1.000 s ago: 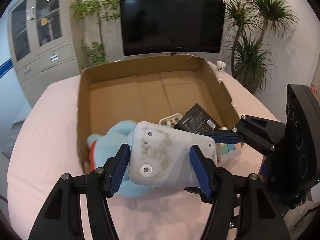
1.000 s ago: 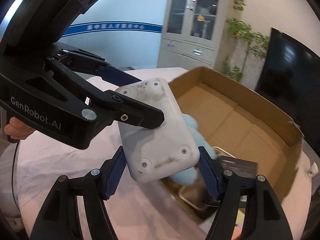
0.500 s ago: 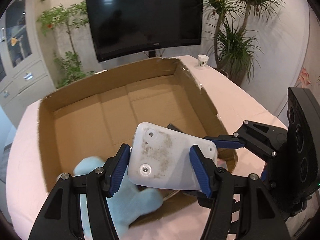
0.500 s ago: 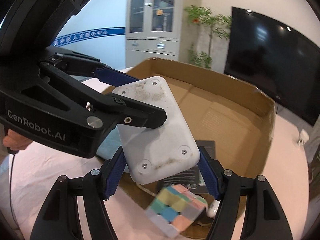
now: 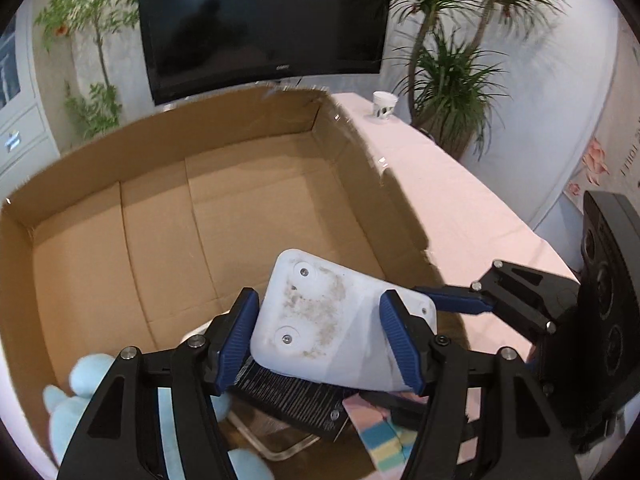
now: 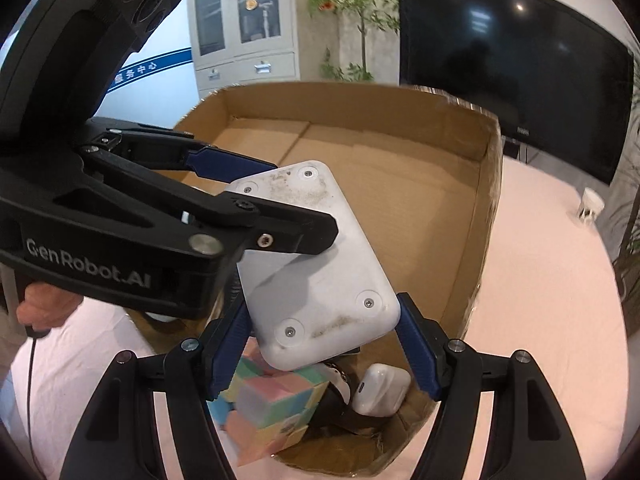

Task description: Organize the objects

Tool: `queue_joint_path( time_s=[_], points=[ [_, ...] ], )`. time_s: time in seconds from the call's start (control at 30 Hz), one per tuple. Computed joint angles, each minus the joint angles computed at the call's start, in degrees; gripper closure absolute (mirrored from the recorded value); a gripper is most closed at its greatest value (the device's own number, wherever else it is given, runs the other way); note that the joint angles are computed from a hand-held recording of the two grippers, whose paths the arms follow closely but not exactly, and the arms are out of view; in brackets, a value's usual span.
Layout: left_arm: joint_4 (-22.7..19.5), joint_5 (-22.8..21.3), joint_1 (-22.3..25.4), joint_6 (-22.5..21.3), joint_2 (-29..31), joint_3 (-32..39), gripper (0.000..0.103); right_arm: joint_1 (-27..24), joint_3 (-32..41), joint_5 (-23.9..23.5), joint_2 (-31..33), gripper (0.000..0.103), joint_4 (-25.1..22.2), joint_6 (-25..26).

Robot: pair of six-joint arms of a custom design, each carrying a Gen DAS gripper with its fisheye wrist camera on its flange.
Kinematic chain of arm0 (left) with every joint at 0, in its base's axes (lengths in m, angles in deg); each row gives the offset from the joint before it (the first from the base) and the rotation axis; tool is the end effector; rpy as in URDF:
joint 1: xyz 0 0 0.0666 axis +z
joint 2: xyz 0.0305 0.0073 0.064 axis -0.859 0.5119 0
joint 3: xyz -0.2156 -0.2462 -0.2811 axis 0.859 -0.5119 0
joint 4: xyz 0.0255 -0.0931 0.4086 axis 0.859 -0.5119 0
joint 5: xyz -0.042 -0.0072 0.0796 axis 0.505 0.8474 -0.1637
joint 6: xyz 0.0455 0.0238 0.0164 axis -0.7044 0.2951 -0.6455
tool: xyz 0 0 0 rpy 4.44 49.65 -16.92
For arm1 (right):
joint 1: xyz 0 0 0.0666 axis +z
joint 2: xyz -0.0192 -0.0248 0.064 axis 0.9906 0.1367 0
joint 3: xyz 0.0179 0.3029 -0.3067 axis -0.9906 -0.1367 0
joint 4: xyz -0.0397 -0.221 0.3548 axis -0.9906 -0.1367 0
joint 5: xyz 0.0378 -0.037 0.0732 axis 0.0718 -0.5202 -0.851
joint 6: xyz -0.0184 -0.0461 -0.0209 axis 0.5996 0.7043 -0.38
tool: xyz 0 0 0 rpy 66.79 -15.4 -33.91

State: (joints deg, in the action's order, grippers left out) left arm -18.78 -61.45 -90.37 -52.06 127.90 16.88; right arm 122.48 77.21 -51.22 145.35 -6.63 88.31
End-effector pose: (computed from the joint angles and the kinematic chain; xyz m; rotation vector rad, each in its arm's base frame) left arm 0.4095 -0.2392 0.3907 0.1002 2.4082 -0.1666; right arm 0.4400 0.3793 0.4113 -0.9664 2.1544 0.4619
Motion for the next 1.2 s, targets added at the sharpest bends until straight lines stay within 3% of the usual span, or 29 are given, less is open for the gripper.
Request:
queue_joint_path(
  time_s=[0.1, 0.2, 0.3, 0.4, 0.5, 0.57, 0.67, 0.73, 0.8, 0.9, 0.97, 1.0, 1.07, 1.13, 1.2],
  points=[
    [1.17, 0.16, -0.02, 1.95, 1.17, -0.63, 0.039, -0.02, 2.06, 1.8, 2.1, 0.032, -2.76, -0.23],
    [4.06, 2.03, 0.86, 4.74, 0.16, -2.21, 0.035, -1.04, 3.0, -0.15, 2.64, 0.031, -3.66, -1.58],
    [7.06, 0.05, 1.1, 9.13, -2.79, -4.56, 0.023, -2.6, 3.4, -5.95, 2.55, 0.029, -4.02, -3.74],
    [9.02, -1.77, 0.82, 11.95, -8.21, -8.13, 0.021, -2.95, 2.93, -9.03, 1.62, 0.022, -4.51, -5.65],
    [6.48, -6.42, -0.58, 13.4, -14.23, -11.27, 0.011, -2.68, 3.75, -8.87, 0.78, 0.018, -6.27, -6.32],
    [1.37, -10.74, -1.88, 16.24, -18.4, -12.89, 0.003, -2.47, 4.87, -8.54, 0.68, 0.012, -7.99, -7.35],
    [-1.48, -13.85, -3.68, 20.46, -24.83, -16.51, 0.002, -1.21, 6.67, -6.82, 0.2, 0.005, -12.91, -9.28],
    [-3.59, -14.33, -4.68, 24.58, -29.57, -19.01, 0.001, 0.51, 8.39, -1.84, -0.03, 0.004, -17.21, -9.57],
    [-6.2, -15.38, -5.19, 26.76, -32.35, -20.44, 0.001, 2.03, 8.59, 1.37, -0.76, 0.004, -18.22, -11.87],
    [-8.9, -17.69, -6.58, 28.76, -34.75, -22.17, 0.001, 3.66, 8.88, 1.62, -0.57, 0.003, -19.01, -18.59],
    [-9.17, -18.67, -7.79, 29.67, -35.62, -23.85, 0.001, 5.19, 6.85, 7.6, -1.68, 0.003, -17.87, -21.46],
    [-8.96, -19.29, -8.8, 30.53, -35.13, -24.2, 0.001, 6.48, 4.42, 13.3, -3.19, 0.003, -15.74, -23.7],
    [-8.09, -19.6, -10.14, 32.32, -34.81, -26.29, 0.001, 8.07, 0.15, 17.64, -5.97, 0.003, -11.18, -26.42],
    [-6.99, -19.49, -11.77, 34.72, -33.64, -28.6, 0.001, 8.91, -6.19, 15.17, -9.95, 0.0, -4.6, -28.96],
    [-6.16, -19.65, -14.32, 38.89, -32.0, -31.06, 0.001, 10.25, -11.16, 14.56, -12.72, 0.0, -1.95, -32.01]
  ],
)
